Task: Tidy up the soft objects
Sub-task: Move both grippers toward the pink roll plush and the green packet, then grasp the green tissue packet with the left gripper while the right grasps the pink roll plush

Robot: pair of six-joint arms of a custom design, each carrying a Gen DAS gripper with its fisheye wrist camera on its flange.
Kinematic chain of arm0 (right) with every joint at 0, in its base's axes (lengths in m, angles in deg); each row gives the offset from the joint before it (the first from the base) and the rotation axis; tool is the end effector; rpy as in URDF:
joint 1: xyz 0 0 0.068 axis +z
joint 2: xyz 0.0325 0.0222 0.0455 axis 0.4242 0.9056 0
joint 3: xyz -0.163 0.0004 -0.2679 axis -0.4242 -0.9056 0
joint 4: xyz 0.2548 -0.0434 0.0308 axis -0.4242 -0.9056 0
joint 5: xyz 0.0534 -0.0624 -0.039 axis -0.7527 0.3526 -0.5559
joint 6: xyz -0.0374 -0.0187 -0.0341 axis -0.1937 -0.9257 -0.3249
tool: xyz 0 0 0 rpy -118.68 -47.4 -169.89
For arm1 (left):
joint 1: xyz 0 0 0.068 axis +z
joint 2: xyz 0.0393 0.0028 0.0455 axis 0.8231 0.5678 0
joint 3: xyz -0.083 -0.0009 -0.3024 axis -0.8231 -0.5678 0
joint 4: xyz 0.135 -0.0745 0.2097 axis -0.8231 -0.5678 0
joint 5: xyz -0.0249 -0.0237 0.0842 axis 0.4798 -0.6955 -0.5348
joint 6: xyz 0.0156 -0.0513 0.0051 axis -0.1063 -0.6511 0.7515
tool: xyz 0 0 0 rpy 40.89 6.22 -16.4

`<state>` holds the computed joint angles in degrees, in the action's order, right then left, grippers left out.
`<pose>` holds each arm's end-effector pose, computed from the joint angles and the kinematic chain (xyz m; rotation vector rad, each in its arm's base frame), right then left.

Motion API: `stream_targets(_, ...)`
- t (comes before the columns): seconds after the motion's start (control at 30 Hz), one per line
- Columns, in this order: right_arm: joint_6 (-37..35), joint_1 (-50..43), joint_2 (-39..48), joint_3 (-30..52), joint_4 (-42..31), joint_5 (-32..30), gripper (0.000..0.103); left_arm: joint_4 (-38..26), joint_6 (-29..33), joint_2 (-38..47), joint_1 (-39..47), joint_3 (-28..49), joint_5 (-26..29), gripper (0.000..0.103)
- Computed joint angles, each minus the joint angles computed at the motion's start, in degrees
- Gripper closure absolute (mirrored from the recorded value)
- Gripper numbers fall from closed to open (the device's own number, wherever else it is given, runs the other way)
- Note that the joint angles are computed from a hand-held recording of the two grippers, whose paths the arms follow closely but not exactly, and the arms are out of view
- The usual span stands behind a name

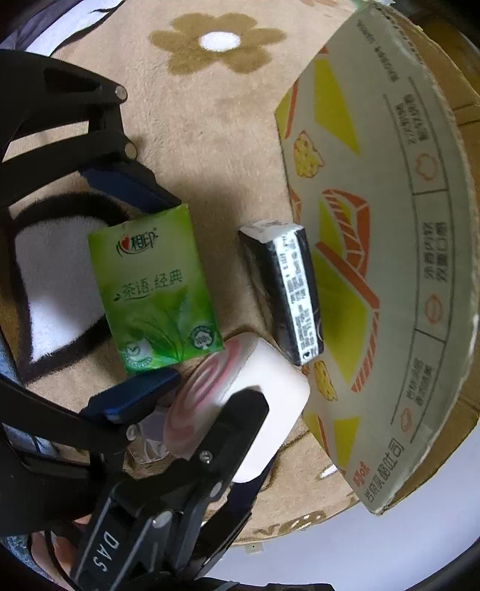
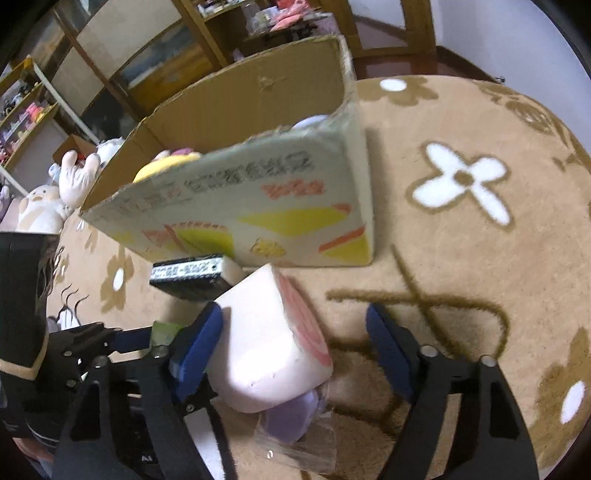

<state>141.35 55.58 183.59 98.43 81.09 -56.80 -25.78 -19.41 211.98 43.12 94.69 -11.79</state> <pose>0.2531 0.1417 0.0312 0.6015 2.5571 0.2963 0.3413 -0.0840 0.0187 0.9839 2.8413 -0.3906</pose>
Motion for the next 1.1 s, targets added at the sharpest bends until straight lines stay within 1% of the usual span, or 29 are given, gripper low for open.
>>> stream_targets(0.07,-0.6,0.1,0.4,0.2,0.5,-0.7,0.034,0.4,0.2,0.0,0.1,-0.2,0.1,0.022)
stream_targets(0.1,-1.0,0.2,0.6,0.2,1.0,-1.3,0.045,0.9,0.3,-0.1,0.1,-0.5,0.0,0.022)
stream_targets(0.13,-1.2,0.3,0.8,0.1,1.6,-1.7,0.053,1.5,0.1,-0.2,0.0,-0.9,-0.2,0.022)
stream_targets(0.17,-1.4,0.5,0.7,0.3,1.4,-1.8,0.053,2.1,-0.1,-0.2,-0.1,-1.0,-0.6,0.022)
stream_targets(0.23,-1.4,1.6,0.3,0.9,-0.3,-0.6,0.059,3.1,-1.1,-0.3,-0.4,-1.4,-1.0,0.022)
stream_targets(0.27,-1.2,2.0,0.1,0.9,-0.4,-0.4,0.06,3.6,-1.4,-0.4,-0.2,-1.6,-1.3,0.022)
stream_targets(0.33,-0.8,2.8,-1.1,0.6,-1.2,0.8,0.064,3.8,-1.0,-0.9,0.8,-1.9,-1.6,0.022)
stream_targets(0.4,-0.7,3.7,-2.7,-0.1,-2.1,2.3,0.066,5.3,-1.3,-1.7,1.3,-3.0,-2.5,0.022)
stream_targets(0.5,-0.1,5.2,-5.3,-1.1,-4.0,5.9,0.066,7.0,-1.3,-3.0,2.0,-4.4,-3.5,0.022)
stream_targets(0.6,0.9,6.0,-8.2,-3.4,-3.5,8.8,0.066,8.4,-1.9,-5.1,3.1,-6.4,-3.3,0.022)
stream_targets(0.77,2.4,8.1,-13.4,-5.8,-4.4,14.0,0.066,12.9,-1.8,-10.6,5.0,-11.0,-1.9,0.022)
stream_targets(0.83,2.5,9.2,-15.8,-6.5,-5.4,15.8,0.066,15.2,-2.0,-13.0,5.1,-13.1,-2.2,0.022)
stream_targets(0.93,3.2,11.1,-18.4,-7.0,-7.1,18.6,0.066,17.0,-0.2,-17.1,7.3,-15.2,-1.9,0.022)
stream_targets(1.03,4.0,13.1,-21.5,-7.6,-9.0,22.1,0.066,23.2,0.5,-21.9,7.6,-20.0,-2.1,0.022)
stream_targets(1.1,4.0,14.2,-23.7,-7.9,-10.2,24.1,0.066,27.2,1.8,-24.4,8.8,-22.0,-0.6,0.022)
